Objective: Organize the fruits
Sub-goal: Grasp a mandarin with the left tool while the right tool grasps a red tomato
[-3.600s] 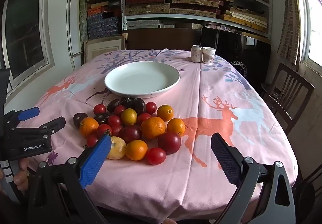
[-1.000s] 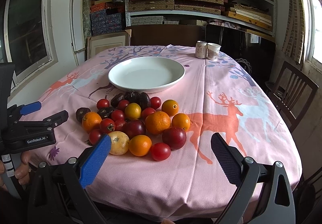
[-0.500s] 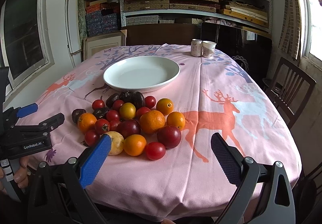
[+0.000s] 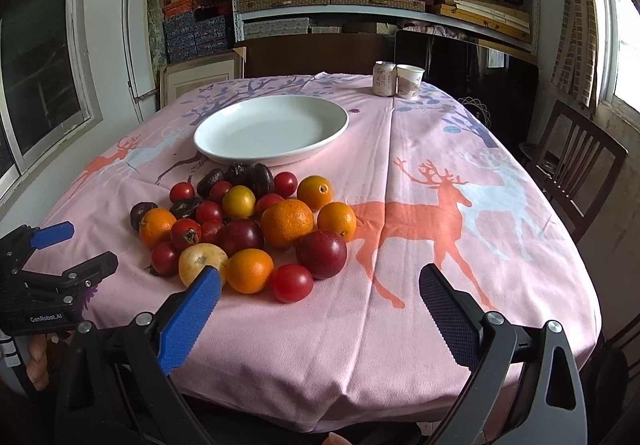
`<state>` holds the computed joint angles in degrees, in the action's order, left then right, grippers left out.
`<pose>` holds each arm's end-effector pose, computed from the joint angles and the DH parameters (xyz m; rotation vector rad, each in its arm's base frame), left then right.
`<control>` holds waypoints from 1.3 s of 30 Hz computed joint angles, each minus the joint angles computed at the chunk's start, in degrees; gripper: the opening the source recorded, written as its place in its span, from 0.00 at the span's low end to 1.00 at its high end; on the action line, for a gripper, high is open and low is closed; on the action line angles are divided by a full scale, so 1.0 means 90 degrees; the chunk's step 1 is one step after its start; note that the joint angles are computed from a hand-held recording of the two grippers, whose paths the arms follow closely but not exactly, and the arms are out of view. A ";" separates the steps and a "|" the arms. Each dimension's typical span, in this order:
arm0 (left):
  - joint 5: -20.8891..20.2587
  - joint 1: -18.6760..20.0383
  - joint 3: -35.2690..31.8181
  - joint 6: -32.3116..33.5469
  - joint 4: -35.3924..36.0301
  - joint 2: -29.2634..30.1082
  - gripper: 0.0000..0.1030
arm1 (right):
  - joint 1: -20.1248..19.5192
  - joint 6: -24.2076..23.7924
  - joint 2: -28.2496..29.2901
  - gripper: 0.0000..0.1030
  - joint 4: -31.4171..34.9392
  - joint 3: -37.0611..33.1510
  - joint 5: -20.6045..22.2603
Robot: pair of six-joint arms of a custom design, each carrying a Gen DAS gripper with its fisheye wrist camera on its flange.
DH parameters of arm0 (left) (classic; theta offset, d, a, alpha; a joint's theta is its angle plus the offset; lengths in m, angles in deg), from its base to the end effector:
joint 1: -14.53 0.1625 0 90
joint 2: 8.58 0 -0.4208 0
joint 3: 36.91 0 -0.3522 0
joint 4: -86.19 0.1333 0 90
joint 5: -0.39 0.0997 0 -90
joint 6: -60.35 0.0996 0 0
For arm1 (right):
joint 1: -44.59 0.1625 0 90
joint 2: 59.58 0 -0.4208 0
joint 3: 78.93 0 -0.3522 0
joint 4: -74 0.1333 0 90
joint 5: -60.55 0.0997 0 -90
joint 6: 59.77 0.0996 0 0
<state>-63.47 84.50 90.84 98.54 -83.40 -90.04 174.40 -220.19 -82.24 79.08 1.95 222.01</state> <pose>0.0163 -0.4725 0.3041 1.0776 2.2964 -0.6546 0.3493 -0.3584 -0.0479 0.0151 -2.0263 1.1236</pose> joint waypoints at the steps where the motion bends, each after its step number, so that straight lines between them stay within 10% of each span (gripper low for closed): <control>1: 0.0009 0.0005 0.0019 0.0036 -0.0010 0.0021 0.96 | -0.0033 0.0070 0.0052 0.96 0.0152 -0.0048 -0.0037; 5: -0.0165 0.0031 0.0035 0.0203 0.0172 0.0122 0.96 | -0.0147 0.0292 0.0247 0.77 0.0663 -0.0236 -0.0209; 10: 0.0034 -0.0039 0.0014 0.0306 -0.0470 0.0517 0.71 | -0.0163 0.0176 0.0207 0.76 0.0485 -0.0137 -0.0305; 21: -0.0257 -0.0050 -0.0408 0.0188 -0.0164 0.0857 0.68 | -0.0275 0.0283 0.0165 0.76 0.0556 -0.0068 -0.0481; 24: -0.0804 0.0142 -0.0925 -0.0161 0.0981 0.0870 0.48 | -0.0289 0.0216 0.0130 0.76 0.0461 -0.0016 -0.0442; 39: -0.1536 0.0566 -0.1649 -0.0533 0.1949 0.1110 0.43 | -0.0372 0.0140 0.0053 0.76 0.0331 0.0086 -0.0519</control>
<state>-77.29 89.59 76.00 93.74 -65.86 -80.05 171.06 -218.93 -81.77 82.06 2.73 217.35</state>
